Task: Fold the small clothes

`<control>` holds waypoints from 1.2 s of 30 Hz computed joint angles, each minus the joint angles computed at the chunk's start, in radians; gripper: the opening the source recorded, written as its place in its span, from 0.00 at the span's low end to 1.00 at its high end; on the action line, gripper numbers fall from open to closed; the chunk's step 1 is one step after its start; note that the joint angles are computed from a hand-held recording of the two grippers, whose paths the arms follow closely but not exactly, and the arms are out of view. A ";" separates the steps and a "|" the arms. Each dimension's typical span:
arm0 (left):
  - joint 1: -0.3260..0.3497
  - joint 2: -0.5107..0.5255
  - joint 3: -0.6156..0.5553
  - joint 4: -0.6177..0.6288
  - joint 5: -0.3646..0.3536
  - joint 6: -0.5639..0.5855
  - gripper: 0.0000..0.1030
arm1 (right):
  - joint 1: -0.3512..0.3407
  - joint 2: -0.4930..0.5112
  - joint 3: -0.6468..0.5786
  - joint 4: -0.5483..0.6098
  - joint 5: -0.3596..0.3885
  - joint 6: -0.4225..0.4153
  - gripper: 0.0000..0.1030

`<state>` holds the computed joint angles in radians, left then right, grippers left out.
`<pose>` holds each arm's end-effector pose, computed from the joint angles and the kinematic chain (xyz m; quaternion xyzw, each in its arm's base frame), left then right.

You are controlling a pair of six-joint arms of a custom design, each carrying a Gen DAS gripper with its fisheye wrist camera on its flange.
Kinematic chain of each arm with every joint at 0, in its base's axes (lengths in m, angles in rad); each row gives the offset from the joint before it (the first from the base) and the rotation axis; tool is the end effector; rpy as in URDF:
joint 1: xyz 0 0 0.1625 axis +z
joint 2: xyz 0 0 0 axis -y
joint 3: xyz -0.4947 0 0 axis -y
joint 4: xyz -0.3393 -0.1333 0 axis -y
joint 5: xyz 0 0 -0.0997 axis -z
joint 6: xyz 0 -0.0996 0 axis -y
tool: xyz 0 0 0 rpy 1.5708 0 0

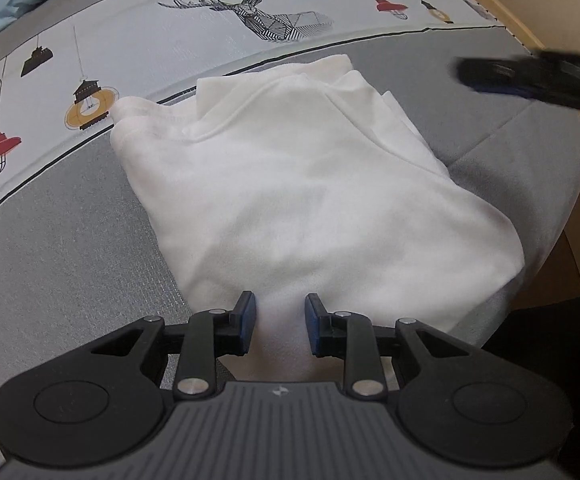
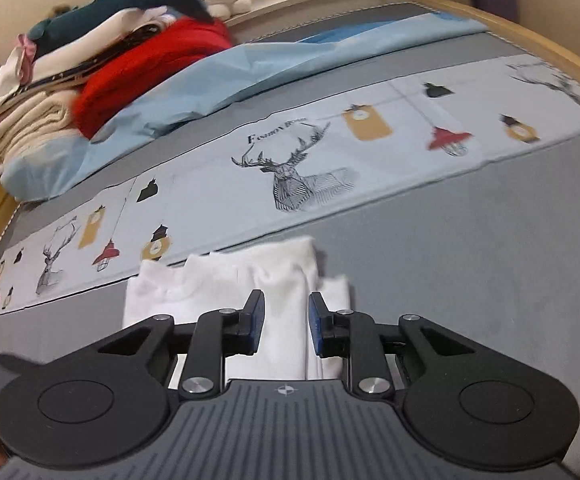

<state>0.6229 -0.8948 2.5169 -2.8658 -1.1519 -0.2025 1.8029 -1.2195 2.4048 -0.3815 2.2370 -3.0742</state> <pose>-0.1888 -0.3496 0.0914 0.3829 0.8865 0.0220 0.2588 0.1343 -0.2564 0.1870 -0.0498 -0.8835 0.3949 0.2471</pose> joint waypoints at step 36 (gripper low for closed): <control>0.028 -0.065 0.023 -0.072 -0.043 -0.028 0.29 | -0.093 0.154 -0.027 0.286 -0.114 -0.205 0.00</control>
